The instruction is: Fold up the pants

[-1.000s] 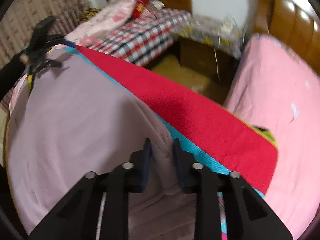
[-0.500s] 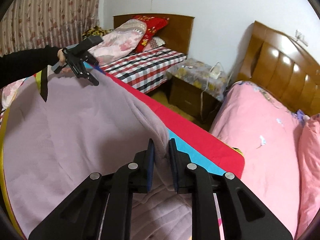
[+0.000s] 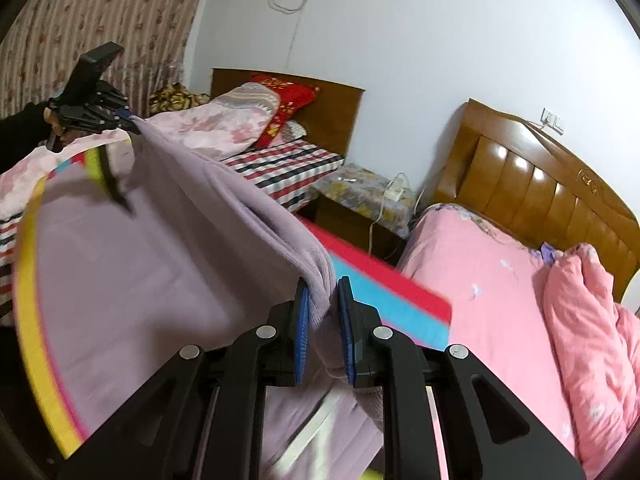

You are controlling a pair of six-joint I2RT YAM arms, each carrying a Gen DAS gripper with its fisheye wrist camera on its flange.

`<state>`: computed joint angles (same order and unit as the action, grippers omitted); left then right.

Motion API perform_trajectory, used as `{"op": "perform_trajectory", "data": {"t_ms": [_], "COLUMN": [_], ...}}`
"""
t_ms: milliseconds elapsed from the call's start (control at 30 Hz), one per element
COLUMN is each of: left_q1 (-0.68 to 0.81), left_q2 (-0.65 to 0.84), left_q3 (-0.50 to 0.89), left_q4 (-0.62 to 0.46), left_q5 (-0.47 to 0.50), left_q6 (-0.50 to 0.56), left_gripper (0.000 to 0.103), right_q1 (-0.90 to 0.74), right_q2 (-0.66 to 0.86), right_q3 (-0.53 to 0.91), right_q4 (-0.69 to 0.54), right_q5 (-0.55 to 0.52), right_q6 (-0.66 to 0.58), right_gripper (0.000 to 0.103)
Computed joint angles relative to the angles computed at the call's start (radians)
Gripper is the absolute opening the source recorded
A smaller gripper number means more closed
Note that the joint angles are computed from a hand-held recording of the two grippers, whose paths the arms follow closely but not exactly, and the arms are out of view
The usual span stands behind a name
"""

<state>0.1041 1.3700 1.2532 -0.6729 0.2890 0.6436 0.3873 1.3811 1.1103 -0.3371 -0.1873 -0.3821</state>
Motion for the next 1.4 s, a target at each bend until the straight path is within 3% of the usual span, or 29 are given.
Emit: {"op": "perform_trajectory", "data": {"t_ms": [167,267,367,433,500,533,567,667,733,867,1033,1167,1200,1267,1300,1400], "left_q1": [-0.052,-0.099,-0.124,-0.064,0.02,0.046,0.099,0.353,0.478,0.559,0.641,0.689,0.748,0.748,0.753,0.72], "left_q2": [-0.328,-0.339,-0.311,-0.292,-0.311,-0.341,-0.388,-0.479,-0.473,-0.414,-0.428,-0.358,-0.308,-0.287,-0.275,-0.259], "left_q3": [-0.44,-0.612,-0.692,-0.678,-0.653,-0.648,-0.646,-0.644,-0.648,-0.673,-0.717,-0.716,-0.71,-0.702,-0.7,-0.695], "left_q4": [0.043,0.117,0.191,0.182,0.128,0.107,0.08,-0.044,-0.092,-0.099,-0.157,-0.166,-0.208,-0.207,-0.206,-0.125], "left_q5": [-0.015,-0.049,-0.074,-0.002,0.088,0.115,0.171,0.461,0.555,0.612,0.645,0.679,0.688,0.701,0.713,0.703], "left_q6": [-0.074,-0.156,-0.202,-0.207,-0.224,-0.25,-0.269,-0.238,-0.257,-0.359,-0.304,-0.279,-0.193,-0.209,-0.208,-0.316], "left_gripper": [0.01,0.01,0.012,0.016,0.037,0.069,0.088,0.091,0.092,0.092,0.092,0.092,0.092,0.092,0.092,0.092], "right_q1": [0.057,0.103,0.152,0.176,0.199,0.211,0.243,0.268,0.222,0.205,0.124,0.094,0.098,0.112,0.126,0.148], "right_q2": [-0.23,-0.21,-0.208,-0.238,-0.318,-0.371,-0.424,-0.561,-0.563,-0.417,-0.298,-0.207,-0.197,-0.193,-0.214,-0.238], "right_q3": [-0.336,-0.455,-0.484,-0.475,-0.499,-0.52,-0.55,-0.636,-0.693,-0.703,-0.737,-0.727,-0.727,-0.729,-0.747,-0.774], "right_q4": [0.033,0.084,0.092,0.049,0.017,0.014,0.013,0.045,0.124,0.223,0.47,0.52,0.536,0.544,0.545,0.531], "right_q5": [0.059,0.106,0.146,0.165,0.154,0.159,0.189,0.181,0.082,0.108,0.05,0.038,0.046,0.066,0.081,0.131], "right_q6": [0.125,0.205,0.269,0.309,0.374,0.418,0.464,0.66,0.836,1.025,1.172,1.219,1.234,1.249,1.259,1.263], "right_gripper": [0.017,0.017,0.02,0.032,0.072,0.083,0.083,0.068,0.056,0.051,0.051,0.051,0.051,0.05,0.048,0.029]}}
